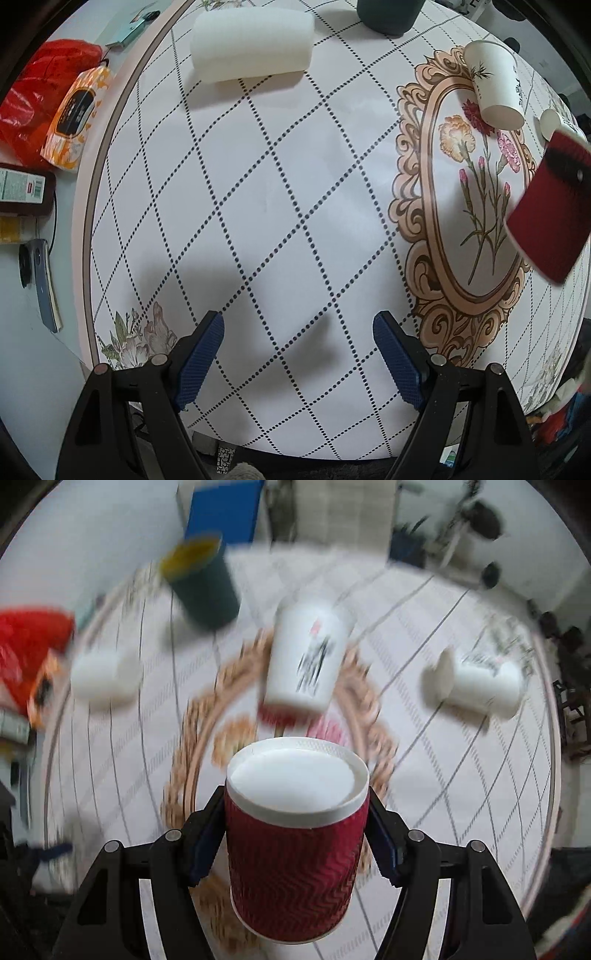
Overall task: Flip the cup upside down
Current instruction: 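Lower the inverted red cup onto the flower oval and open the right gripper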
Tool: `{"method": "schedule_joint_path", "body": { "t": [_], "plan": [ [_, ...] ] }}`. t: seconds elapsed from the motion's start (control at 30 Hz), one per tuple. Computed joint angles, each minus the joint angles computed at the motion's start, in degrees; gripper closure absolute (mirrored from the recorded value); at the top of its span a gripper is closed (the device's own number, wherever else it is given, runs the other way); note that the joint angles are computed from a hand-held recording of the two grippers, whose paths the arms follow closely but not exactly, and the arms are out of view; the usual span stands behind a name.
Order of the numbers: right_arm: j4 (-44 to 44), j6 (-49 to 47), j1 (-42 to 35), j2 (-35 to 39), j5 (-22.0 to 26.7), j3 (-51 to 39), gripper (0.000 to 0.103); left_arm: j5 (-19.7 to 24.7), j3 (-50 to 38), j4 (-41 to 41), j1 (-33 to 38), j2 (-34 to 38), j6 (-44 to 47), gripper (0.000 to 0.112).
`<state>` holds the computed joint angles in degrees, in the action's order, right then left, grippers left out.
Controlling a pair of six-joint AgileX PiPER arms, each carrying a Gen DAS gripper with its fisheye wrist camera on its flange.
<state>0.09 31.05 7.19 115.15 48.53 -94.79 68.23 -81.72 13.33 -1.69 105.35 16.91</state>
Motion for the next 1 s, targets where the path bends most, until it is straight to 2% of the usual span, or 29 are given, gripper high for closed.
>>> {"method": "schedule_joint_path", "body": {
  "t": [0.03,0.1,0.23,0.3,0.43,0.87,0.9,0.93,1.0],
  "plan": [
    [-3.89,4.93,0.81,-1.86,-5.07,4.0,0.032,0.23,-0.39,-0.04,-0.14,0.24,0.04,0.03],
    [-10.23,13.04,2.37,-4.08,-11.34,9.65,0.032,0.79,-1.52,0.02,-0.84,0.84,-0.23,0.03],
    [-25.15,28.84,6.43,-7.25,-18.48,18.75,0.031,0.31,-1.16,0.6,-2.17,0.92,-0.47,0.03],
    [-30.63,34.41,8.68,-8.46,-18.75,21.26,0.031,0.05,0.63,0.8,-2.48,-0.65,-0.38,0.03],
    [-33.1,38.56,11.48,-10.21,-18.71,24.44,0.031,-0.44,2.49,1.19,-4.19,-1.91,-1.48,0.03],
    [-27.91,36.42,12.81,-13.81,-18.22,29.74,0.03,-3.05,10.16,1.52,-6.82,-8.21,-5.7,0.03],
    [-26.11,34.79,12.57,-13.95,-18.09,29.68,0.026,-3.21,10.54,1.45,-7.04,-8.69,-5.8,0.03],
    [-24.43,33.3,12.38,-14.0,-17.54,29.42,0.017,-3.43,10.97,1.24,-7.33,-9.47,-5.78,0.03],
    [-22.57,31.69,12.31,-14.71,-16.4,29.27,0.01,-3.4,11.0,0.84,-7.27,-10.96,-5.18,0.03]
  ]
}}
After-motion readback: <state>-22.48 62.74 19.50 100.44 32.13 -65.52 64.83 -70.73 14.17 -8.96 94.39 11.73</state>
